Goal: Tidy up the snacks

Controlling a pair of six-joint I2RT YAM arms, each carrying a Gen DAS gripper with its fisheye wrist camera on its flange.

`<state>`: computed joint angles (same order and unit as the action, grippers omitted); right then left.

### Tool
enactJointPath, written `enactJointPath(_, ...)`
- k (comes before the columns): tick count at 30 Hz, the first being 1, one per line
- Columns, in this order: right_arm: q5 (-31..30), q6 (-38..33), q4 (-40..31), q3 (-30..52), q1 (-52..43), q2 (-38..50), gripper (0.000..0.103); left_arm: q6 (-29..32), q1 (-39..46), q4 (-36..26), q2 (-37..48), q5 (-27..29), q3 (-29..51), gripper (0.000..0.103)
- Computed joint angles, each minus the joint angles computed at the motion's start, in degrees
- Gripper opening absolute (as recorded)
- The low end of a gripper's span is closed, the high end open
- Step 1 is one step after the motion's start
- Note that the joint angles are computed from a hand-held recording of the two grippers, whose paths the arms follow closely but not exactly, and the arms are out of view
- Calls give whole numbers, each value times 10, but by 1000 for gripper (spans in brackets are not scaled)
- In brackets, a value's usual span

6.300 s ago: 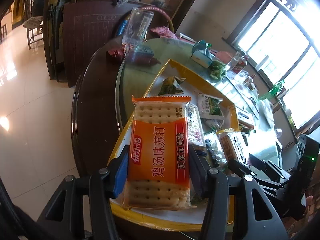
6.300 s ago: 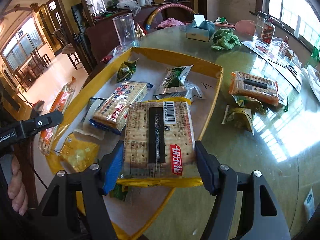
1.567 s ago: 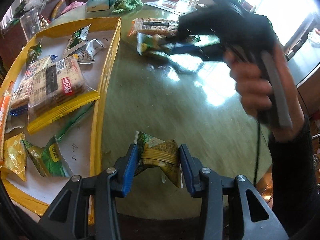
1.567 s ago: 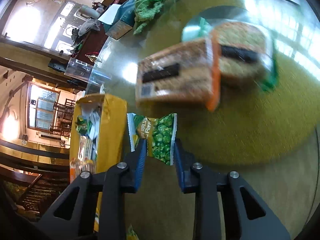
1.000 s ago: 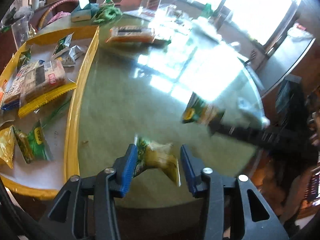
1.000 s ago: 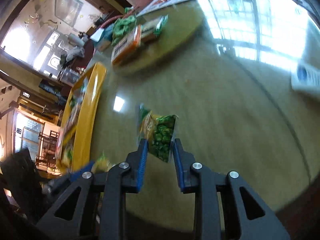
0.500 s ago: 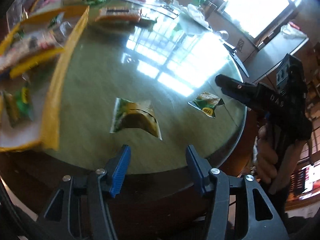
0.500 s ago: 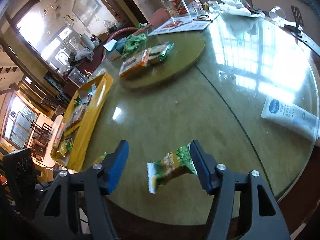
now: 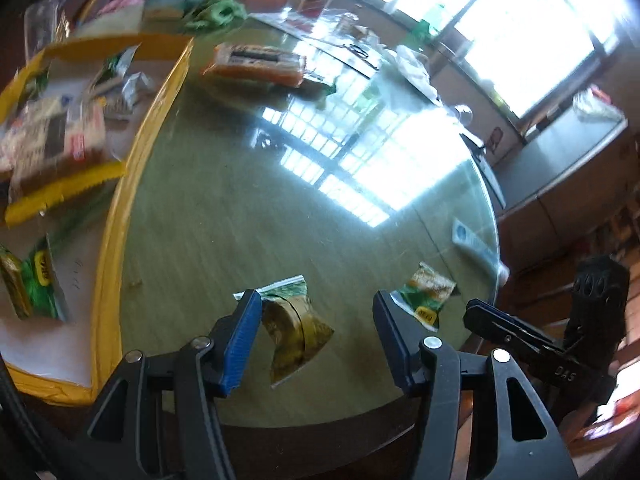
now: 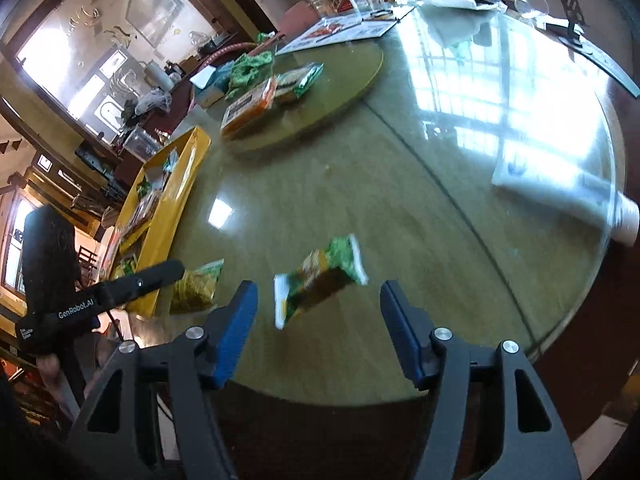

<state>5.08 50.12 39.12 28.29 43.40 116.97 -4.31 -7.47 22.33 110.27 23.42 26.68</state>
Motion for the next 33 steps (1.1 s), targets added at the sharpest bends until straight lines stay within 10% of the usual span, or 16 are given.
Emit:
enactJointPath(11,-19,35,-75,123,-14,78,64,45,-20,-17,3,-61,-4,58)
enactJointPath(22,24,8,-142,155,-4,84,29,19,-54,34,48,-106,5,35)
enactJointPath(33,48,-1,-84,111,38,42,27,36,49,85,-18,32,-78,28)
